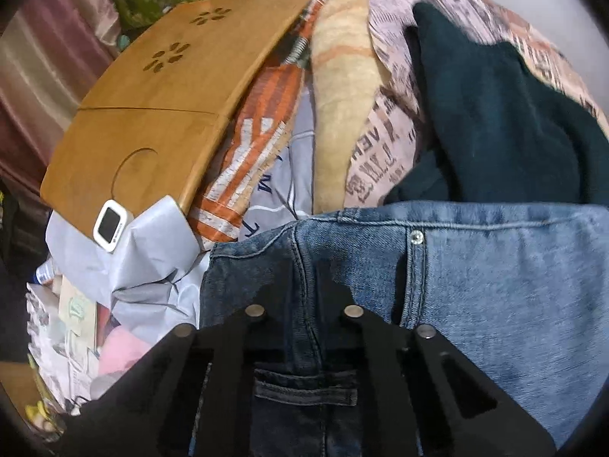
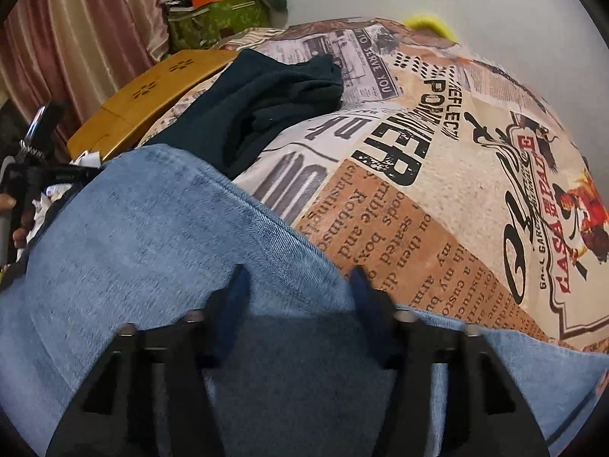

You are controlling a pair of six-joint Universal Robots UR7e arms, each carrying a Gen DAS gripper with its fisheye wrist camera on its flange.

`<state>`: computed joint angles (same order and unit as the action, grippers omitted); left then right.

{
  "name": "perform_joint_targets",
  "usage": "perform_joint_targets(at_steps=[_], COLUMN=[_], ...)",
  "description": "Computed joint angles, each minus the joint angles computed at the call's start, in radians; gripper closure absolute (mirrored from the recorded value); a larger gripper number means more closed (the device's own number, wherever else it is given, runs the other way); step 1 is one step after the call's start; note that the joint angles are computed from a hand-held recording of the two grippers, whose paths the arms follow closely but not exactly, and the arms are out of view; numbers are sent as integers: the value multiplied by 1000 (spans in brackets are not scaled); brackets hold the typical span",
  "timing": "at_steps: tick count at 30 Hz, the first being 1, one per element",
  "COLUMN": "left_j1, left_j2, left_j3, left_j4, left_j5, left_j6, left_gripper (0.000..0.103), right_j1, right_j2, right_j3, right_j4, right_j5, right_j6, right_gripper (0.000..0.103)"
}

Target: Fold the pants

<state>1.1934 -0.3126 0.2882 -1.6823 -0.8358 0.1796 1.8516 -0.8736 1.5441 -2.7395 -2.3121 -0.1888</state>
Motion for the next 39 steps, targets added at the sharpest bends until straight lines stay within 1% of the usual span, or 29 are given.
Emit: perform_joint_targets(at_steps=[1,2,4,6,8,11,15,16,19,24,32,39], left_j1=[-3,-9,-19,-30,-41,-55,-75,-80,-88,-96,-98,-89], left_j2=[-23,-47,-74,-99,-116,-142,-208,-237,-300,-406,-574,-694], left_j3=[46,95,145,176,184,180,222,256,331,483,716,881], left_j4=[-44,-92,-148,-193,-221,-250,-272,-289,-308,-354,-418,-438], left_j5=[5,14,19,14,9,-28,-101,-124,-148,-141,-134,-143], left_j6=[17,39,72,98,109,119,107,110,113,140,174,149], left_gripper=[96,96,97,97,97,98,98,98,98,98,99,99], right_j1=[-1,1,13,32,42,66,97,105,127,185,246,289], right_j2=[-5,-8,-5,4,2,-3,-32,-41,-70,-110,-151,-152], right_j3=[-5,-4,-1,2,-5,-47,-59,-51,-8,77,192,285], right_j4=[30,44,38,-20,-53,-48,-40,-32,-35,-69,-76,-88], right_j5=[4,7,-26,-74,-90,-130,-126,-123,-126,-128,-134,-148], right_j6=[16,29,16,-42,-63,-93,-83,-77,-51,16,105,188], right_gripper=[86,91,95,96,97,97,97,97,97,97,97,97])
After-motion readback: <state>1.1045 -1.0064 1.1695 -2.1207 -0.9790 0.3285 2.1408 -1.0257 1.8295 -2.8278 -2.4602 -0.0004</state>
